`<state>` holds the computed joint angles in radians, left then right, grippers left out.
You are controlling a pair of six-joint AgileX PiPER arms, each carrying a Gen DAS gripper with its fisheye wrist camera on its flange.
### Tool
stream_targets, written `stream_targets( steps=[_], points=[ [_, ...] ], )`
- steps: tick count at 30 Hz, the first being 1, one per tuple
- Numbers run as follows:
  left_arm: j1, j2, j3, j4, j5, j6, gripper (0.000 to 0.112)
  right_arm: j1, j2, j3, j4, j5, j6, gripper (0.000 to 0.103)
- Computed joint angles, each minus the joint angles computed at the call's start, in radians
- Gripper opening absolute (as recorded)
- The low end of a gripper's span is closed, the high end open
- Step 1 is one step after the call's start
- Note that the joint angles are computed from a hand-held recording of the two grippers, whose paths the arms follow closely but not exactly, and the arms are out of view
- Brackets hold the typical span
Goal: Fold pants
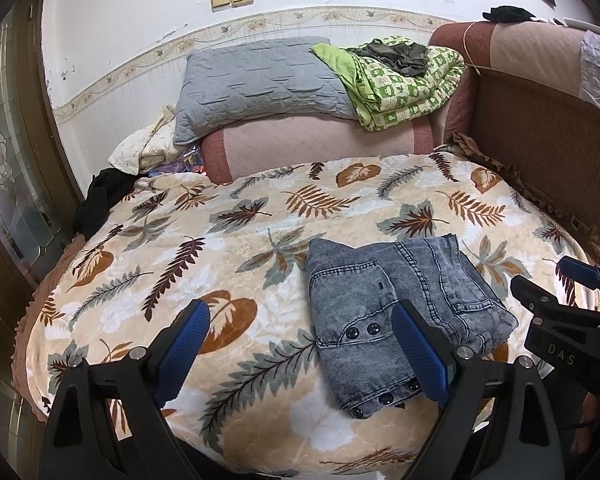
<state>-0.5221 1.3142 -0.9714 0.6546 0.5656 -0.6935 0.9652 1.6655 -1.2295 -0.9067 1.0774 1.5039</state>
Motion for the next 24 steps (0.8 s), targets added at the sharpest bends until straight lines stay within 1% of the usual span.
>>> stream_targets(
  steps=[10, 24],
  points=[
    [0.040, -0.008, 0.000, -0.046, -0.014, 0.048, 0.092, 0.006, 0.018, -0.029, 0.002, 0.011, -0.024, 0.075],
    [0.054, -0.009, 0.009, -0.062, -0.021, 0.062, 0.092, 0.009, 0.025, -0.033, 0.007, 0.012, -0.027, 0.075]
  ],
)
